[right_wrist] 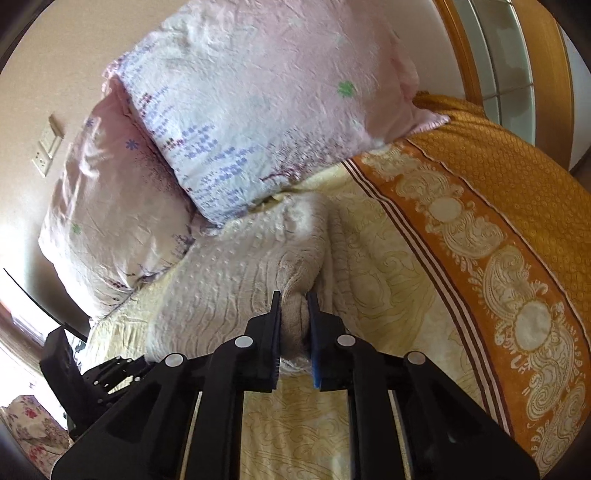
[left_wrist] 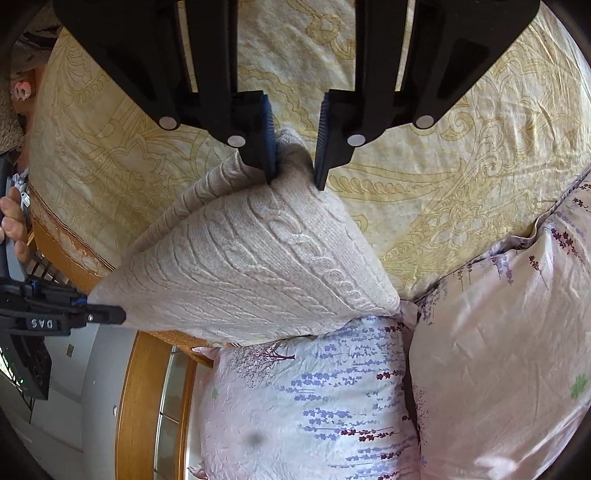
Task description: Fold small clothes
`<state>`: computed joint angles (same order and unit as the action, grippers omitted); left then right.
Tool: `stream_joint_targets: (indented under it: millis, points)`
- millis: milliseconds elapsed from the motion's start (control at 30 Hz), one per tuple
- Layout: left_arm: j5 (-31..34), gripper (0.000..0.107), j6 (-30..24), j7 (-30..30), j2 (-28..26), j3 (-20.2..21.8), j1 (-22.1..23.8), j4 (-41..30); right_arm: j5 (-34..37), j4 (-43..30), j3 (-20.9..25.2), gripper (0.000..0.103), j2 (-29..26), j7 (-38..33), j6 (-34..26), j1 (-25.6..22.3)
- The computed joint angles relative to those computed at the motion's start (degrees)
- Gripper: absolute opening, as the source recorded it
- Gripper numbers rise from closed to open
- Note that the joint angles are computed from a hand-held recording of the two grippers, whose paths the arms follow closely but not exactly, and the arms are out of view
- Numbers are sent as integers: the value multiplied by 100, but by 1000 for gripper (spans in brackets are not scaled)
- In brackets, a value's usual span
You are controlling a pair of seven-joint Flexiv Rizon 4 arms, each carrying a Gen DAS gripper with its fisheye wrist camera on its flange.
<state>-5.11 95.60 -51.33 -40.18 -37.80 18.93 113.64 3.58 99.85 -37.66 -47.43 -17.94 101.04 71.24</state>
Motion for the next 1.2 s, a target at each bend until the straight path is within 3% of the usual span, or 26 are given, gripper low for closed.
stream_joint_targets:
  millis: [133, 500, 567, 700, 767, 833, 900, 1033, 1200]
  points:
    - [-45, 22, -94, -6, -82, -200, 179, -5, -38, -19, 658, 13, 54, 81, -37, -467]
    - [-133, 27, -131, -12, -65, -183, 162, 9, -144, -8, 999, 13, 34, 197, 94, -726]
    - [-154, 28, -196, 38, -166, -606, 537, 86, -115, -8, 1064, 14, 66, 156, 100, -771]
    - [-174, 31, -248, 60, -868, -2079, 1812, 303, 64, 116, 688, 26, 110, 210, 71, -476]
    - [-40, 54, 143, -141, -1316, -2534, 2186, 369, 150, 155, 568, 34, 113, 262, 113, -418]
    - [60, 61, 307, -371, -1662, -2816, 2426, 381, 205, 161, 502, 35, 126, 309, 102, -406]
    - [96, 66, 269, -602, -1690, -2800, 2441, 338, 188, 125, 595, 35, 142, 273, 186, -508]
    - [299, 69, -296, -706, -1297, -2393, 2147, 142, 98, -30, 764, 35, 139, 122, 131, -665]
    - [199, 75, -384, -702, -910, -1797, 1568, 21, 73, -381, 1089, 35, 46, 178, 139, -1088]
